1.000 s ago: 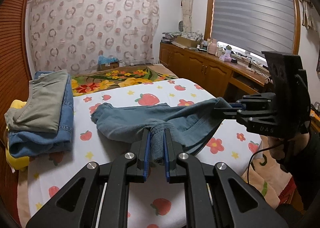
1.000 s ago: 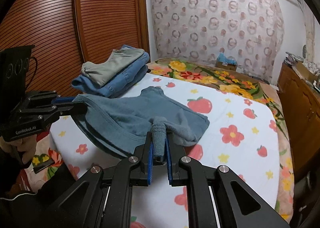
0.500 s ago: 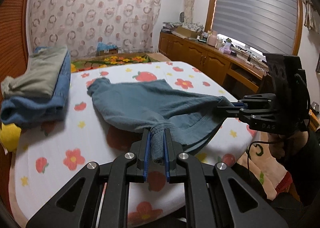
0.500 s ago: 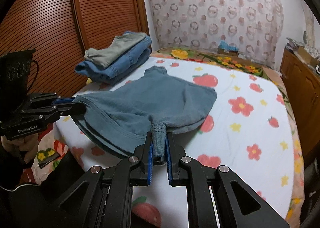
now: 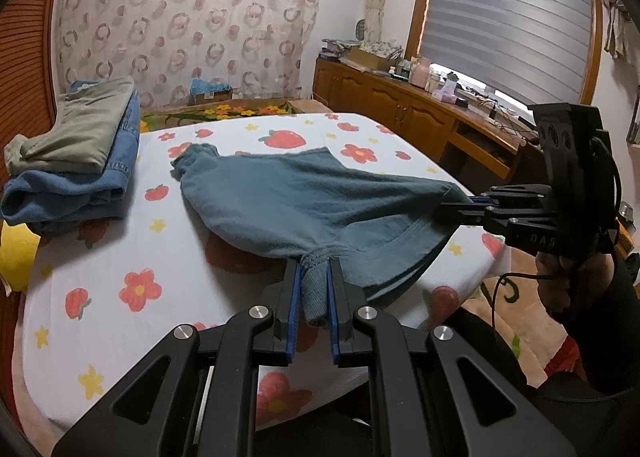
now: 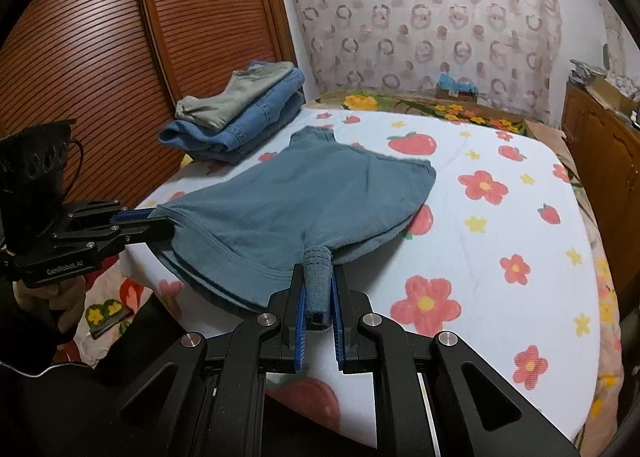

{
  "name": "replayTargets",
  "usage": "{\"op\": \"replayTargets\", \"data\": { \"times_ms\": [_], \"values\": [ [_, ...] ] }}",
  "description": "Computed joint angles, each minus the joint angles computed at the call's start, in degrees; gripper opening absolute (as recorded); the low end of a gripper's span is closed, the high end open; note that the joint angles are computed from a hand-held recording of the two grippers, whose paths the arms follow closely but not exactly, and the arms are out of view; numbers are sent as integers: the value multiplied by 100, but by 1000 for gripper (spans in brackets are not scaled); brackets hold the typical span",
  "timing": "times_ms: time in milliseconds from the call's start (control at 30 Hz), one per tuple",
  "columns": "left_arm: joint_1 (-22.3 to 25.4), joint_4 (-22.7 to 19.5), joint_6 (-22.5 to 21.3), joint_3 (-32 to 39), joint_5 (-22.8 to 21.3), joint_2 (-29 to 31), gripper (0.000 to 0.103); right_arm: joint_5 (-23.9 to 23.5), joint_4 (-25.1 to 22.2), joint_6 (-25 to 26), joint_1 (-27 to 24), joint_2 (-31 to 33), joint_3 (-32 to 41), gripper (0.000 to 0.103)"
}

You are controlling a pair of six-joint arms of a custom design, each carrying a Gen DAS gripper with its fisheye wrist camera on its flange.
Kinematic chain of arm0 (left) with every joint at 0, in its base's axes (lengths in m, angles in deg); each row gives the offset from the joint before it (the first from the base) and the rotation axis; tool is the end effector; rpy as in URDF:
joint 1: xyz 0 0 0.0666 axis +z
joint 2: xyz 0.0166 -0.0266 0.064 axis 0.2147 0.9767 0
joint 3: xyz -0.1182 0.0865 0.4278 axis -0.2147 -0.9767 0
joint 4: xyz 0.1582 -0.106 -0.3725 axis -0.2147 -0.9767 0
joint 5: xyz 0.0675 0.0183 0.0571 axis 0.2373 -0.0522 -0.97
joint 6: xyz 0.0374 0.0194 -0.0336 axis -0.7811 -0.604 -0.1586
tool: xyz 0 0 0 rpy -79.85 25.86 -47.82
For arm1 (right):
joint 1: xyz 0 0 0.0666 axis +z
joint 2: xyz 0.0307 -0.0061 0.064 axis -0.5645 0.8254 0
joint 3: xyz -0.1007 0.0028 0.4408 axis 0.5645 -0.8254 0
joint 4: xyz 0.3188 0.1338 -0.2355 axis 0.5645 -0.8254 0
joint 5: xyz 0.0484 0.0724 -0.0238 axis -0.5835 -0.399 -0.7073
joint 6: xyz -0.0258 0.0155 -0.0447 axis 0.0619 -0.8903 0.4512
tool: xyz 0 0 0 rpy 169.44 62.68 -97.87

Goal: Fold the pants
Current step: 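Lower the held hem onto the shorts with both grippers, folding them over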

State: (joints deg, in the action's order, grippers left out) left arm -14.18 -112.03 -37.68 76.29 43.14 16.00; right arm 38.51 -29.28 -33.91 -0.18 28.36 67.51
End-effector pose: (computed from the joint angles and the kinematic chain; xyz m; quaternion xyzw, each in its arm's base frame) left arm 0.4566 -0.2248 0.4811 0.0642 0.8943 -0.1129 0.4283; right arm 0.5418 0.3765 0.5257 -0.2922 0.8343 0.2284 0.4079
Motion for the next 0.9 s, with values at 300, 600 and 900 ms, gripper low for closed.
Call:
{"op": "replayTargets", "data": {
  "times_ms": [300, 600, 900],
  "values": [
    [-100, 36, -72, 87, -10, -165, 13, -46, 383, -24, -26, -339, -422, 11],
    [-147, 34, -68, 139, 23, -297, 13, -92, 674, -16, -54, -622, -750, 11],
    [156, 93, -75, 311, 119, 73, 13, 22, 421, 18, -75, -180, -231, 11]
  ]
}}
